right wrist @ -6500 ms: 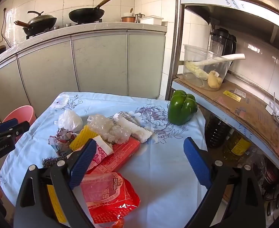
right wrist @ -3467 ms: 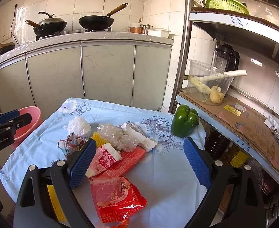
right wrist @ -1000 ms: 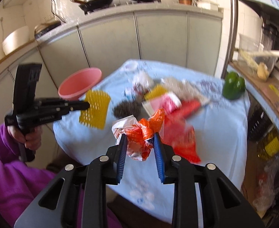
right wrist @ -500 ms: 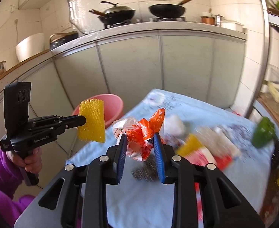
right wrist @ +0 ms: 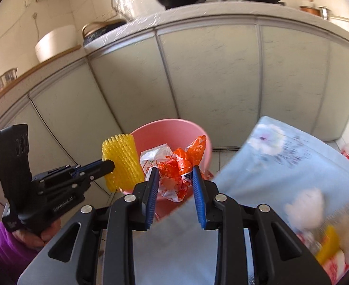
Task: Collect trash
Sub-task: 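Carry both items over the pink bin and open both tools to drop them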
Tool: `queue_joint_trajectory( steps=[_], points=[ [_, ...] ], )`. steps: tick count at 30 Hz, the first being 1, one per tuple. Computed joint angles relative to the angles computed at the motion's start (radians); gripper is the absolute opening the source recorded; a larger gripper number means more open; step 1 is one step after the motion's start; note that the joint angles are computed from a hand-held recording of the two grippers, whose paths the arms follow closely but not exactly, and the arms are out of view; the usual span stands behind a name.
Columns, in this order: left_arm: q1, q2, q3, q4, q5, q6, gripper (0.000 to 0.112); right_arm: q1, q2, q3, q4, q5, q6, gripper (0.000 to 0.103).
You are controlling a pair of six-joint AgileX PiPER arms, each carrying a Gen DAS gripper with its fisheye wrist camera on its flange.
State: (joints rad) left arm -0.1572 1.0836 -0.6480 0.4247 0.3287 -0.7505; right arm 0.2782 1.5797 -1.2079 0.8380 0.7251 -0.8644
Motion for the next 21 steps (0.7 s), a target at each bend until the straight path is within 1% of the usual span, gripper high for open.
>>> queue_joint_trajectory(
  steps=[2,6,8,12,14,15,16,17,18,19,21],
  points=[
    [0.013,0.036,0.000,0.075,-0.006,-0.065,0.008,0.052,0.078,-0.062,-0.041,-0.018,0.051,0.029],
    [0.013,0.102,-0.003,0.216,-0.008,-0.195,0.008,0.107,0.186,-0.139,-0.106,-0.028,0.116,0.029],
    [0.024,0.128,-0.002,0.240,-0.018,-0.217,0.008,0.128,0.234,-0.169,-0.134,-0.037,0.142,0.029],
    [0.059,0.155,0.013,0.237,-0.033,-0.222,0.009,0.141,0.284,-0.199,-0.157,-0.043,0.166,0.030],
    [0.064,0.171,0.011,0.240,-0.031,-0.236,0.013,0.146,0.309,-0.227,-0.182,-0.028,0.195,0.030],
    [0.073,0.177,0.010,0.225,-0.031,-0.226,0.018,0.148,0.317,-0.234,-0.190,-0.024,0.204,0.031],
    [0.084,0.181,0.008,0.199,-0.036,-0.205,0.025,0.149,0.322,-0.237,-0.193,-0.022,0.207,0.033],
    [0.098,0.181,0.011,0.168,-0.044,-0.177,0.028,0.153,0.328,-0.245,-0.198,-0.020,0.217,0.040],
    [0.110,0.180,0.012,0.130,-0.050,-0.145,0.031,0.157,0.335,-0.254,-0.208,-0.020,0.232,0.042],
    [0.125,0.185,0.008,0.089,-0.060,-0.104,0.032,0.156,0.337,-0.261,-0.209,-0.018,0.235,0.044],
    [0.139,0.177,0.009,0.037,-0.065,-0.058,0.032,0.151,0.335,-0.260,-0.195,-0.017,0.227,0.045]
  ],
)
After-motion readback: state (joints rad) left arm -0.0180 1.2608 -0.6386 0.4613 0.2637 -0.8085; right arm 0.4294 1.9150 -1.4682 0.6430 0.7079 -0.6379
